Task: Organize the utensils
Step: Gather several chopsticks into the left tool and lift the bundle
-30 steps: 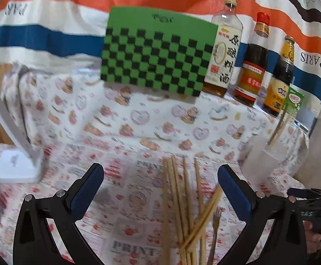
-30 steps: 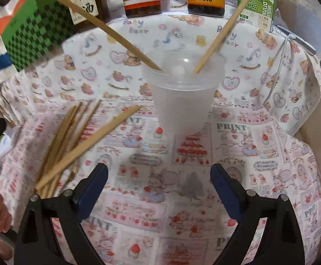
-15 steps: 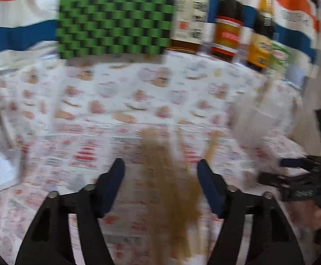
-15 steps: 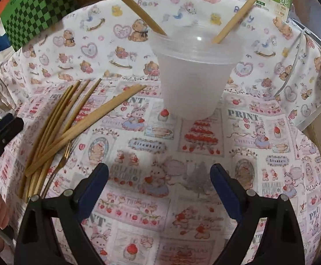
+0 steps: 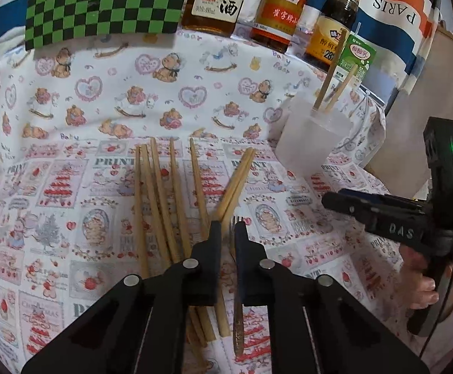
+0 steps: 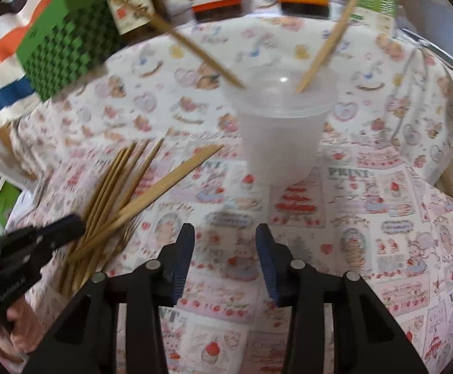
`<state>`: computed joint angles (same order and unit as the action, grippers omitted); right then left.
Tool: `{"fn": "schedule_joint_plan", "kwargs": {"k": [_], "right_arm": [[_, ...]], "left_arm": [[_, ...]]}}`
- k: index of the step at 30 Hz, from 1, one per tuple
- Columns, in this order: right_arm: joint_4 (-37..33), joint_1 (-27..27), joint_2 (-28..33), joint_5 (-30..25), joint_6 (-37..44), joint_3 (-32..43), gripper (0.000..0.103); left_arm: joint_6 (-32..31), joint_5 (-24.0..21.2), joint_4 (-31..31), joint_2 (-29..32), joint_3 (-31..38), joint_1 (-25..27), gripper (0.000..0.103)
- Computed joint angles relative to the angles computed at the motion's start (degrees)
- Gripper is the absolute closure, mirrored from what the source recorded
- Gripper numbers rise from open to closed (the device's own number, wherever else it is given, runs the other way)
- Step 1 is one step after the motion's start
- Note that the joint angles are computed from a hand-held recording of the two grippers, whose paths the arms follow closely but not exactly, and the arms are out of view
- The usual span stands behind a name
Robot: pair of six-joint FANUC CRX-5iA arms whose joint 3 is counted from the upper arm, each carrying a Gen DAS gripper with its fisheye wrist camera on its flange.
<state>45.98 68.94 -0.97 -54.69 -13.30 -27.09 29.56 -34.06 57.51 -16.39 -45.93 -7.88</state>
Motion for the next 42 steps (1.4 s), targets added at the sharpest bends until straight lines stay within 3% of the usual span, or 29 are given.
{"fn": "schedule_joint_plan", "kwargs": {"k": [4, 7, 12, 17, 19, 25, 29, 35, 39, 42], "right_arm": [[-2.67, -1.66, -1.35, 4.62, 0.91, -0.89, 0.065], [-5.55, -2.11, -1.09, 5.68, 3.45, -0.01, 0.070], [-5.91, -1.88, -0.64, 4.57, 3.00, 0.40, 0.070], [-6.00, -1.86, -0.73, 4.26, 2.53, 0.37, 0.070], [-5.91, -1.76, -0.83, 3.87, 2.52, 0.32, 0.070], [-6.23, -1.70, -1.12, 3.69, 2.80, 0.26, 0.066], [-6.51, -1.68, -1.32, 3.93, 3.01, 0.19, 0.064], [-6.71, -1.65, -1.08, 3.57, 3.42, 0.37, 0.062], [-6.98, -1.75, -1.01, 3.56, 3.44, 0.47, 0.062], [-6.62, -1.65, -1.00, 3.27, 3.26, 0.51, 0.060]], "left_arm": [[4.19, -2.90, -5.42, 1.78, 2.37, 0.93, 0.095], [6.78, -2.05, -9.37, 1.97, 3.30, 0.22, 0.103], [8.72, -0.30, -11.79, 1.86, 3.52, -0.40, 0.103], [11.07, -1.85, -14.88, 3.83, 5.20, 0.04, 0.103], [11.72, -0.28, -15.39, 3.44, 4.90, -0.31, 0.103], [5.07, 3.14, -9.35, 0.77, 1.81, -1.64, 0.103], [11.86, 0.34, -15.53, 2.63, 4.64, -0.42, 0.103], [14.58, 0.84, -17.89, 3.41, 5.31, 0.09, 0.103], [12.77, 1.65, -16.01, 2.64, 4.33, 0.10, 0.101], [9.46, 2.88, -12.78, 1.50, 2.97, -0.20, 0.093]]}}
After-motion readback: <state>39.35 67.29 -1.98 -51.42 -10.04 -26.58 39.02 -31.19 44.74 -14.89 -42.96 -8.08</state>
